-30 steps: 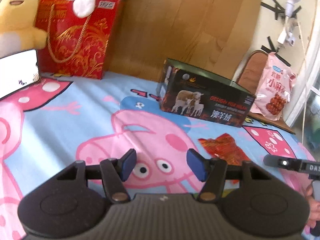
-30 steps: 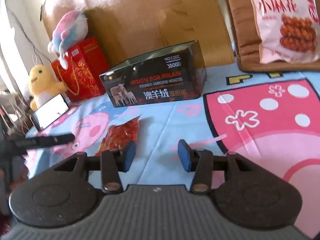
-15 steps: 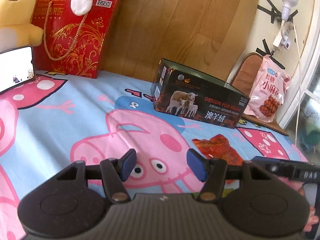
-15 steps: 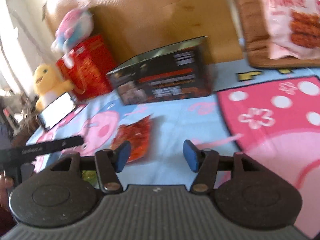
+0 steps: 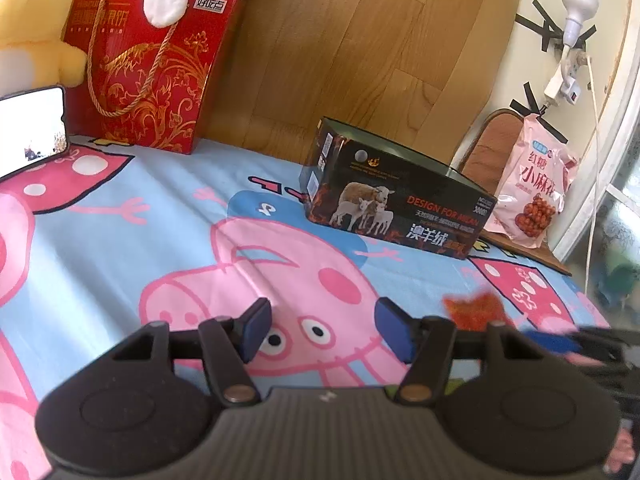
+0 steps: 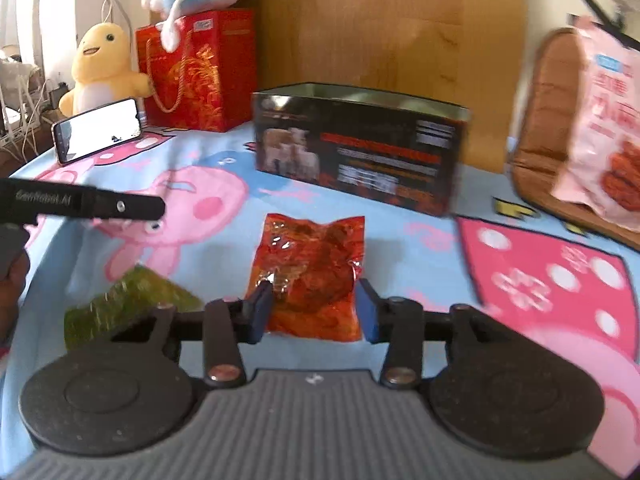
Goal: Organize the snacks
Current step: 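Grasp the orange-red snack bag with the left gripper and drop it into the tin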
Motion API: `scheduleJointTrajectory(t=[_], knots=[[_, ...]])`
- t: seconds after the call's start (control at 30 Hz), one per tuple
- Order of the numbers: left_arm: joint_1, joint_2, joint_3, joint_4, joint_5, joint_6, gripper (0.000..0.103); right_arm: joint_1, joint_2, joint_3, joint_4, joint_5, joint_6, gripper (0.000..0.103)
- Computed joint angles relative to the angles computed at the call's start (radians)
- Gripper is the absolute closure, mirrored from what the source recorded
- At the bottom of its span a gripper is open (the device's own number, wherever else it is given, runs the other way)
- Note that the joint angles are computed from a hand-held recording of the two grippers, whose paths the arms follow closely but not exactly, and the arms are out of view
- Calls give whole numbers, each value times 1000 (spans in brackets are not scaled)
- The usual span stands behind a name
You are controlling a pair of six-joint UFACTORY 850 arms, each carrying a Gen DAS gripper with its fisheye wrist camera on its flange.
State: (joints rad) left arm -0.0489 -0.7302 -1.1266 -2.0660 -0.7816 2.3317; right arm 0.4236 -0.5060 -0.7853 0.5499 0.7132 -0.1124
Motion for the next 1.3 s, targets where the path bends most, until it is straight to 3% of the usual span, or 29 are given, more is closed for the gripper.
scheduleJointTrajectory(t=[0.07, 0.1, 0.2, 0.27, 0.37, 0.47, 0.53, 0.67, 0.73, 0.77, 0.83, 0.87, 0.9, 0.93, 1.0, 1.13, 1.3], knots=[[2, 0, -5, 27, -1, -27, 45, -13, 48, 82, -64, 26, 43, 60], [1, 4, -5, 41, -2, -40, 44, -10, 73, 112, -43, 19, 23, 51], [-10, 20, -9, 124, -46, -102, 44, 30, 128, 208, 216, 120, -129, 46], [-43, 37, -19, 152, -33, -99, 44, 31, 185, 275, 274, 137, -84, 46], [-109, 13, -108, 368, 53, -343, 45, -5, 257, 356, 77, 140, 181, 46], [-140, -24, -176, 578, 54, -606, 48, -37, 242, 341, -129, 154, 316, 46], [-145, -9, -154, 566, 61, -604, 48, -73, 198, 285, -284, 127, 343, 48], [-152, -15, -152, 616, 36, -672, 48, -125, 82, 136, -394, 32, 246, 46], [-166, -3, -127, 548, 63, -592, 47, -142, 28, 67, -439, -9, 250, 45], [-174, 5, -111, 503, 88, -549, 47, -137, 7, 47, -433, 13, 224, 44], [-178, 11, -100, 472, 98, -522, 53, -126, -13, 19, -416, 11, 212, 49], [-175, 13, -97, 460, 93, -514, 54, -120, -17, 13, -399, 17, 208, 61], [-167, 13, -94, 461, 65, -515, 61, -121, -14, 21, -423, 35, 245, 69], [-156, 6, -102, 490, 13, -541, 76, -131, -16, 34, -466, 66, 308, 72], [-148, 4, -103, 507, -41, -559, 75, -140, -6, 65, -480, 114, 341, 83], [-167, 57, -49, 376, 10, -382, 77, -123, 12, 81, -458, 150, 332, 87], [-131, 37, -100, 418, -31, -479, 73, -166, 12, 59, -557, 164, 474, 94]])
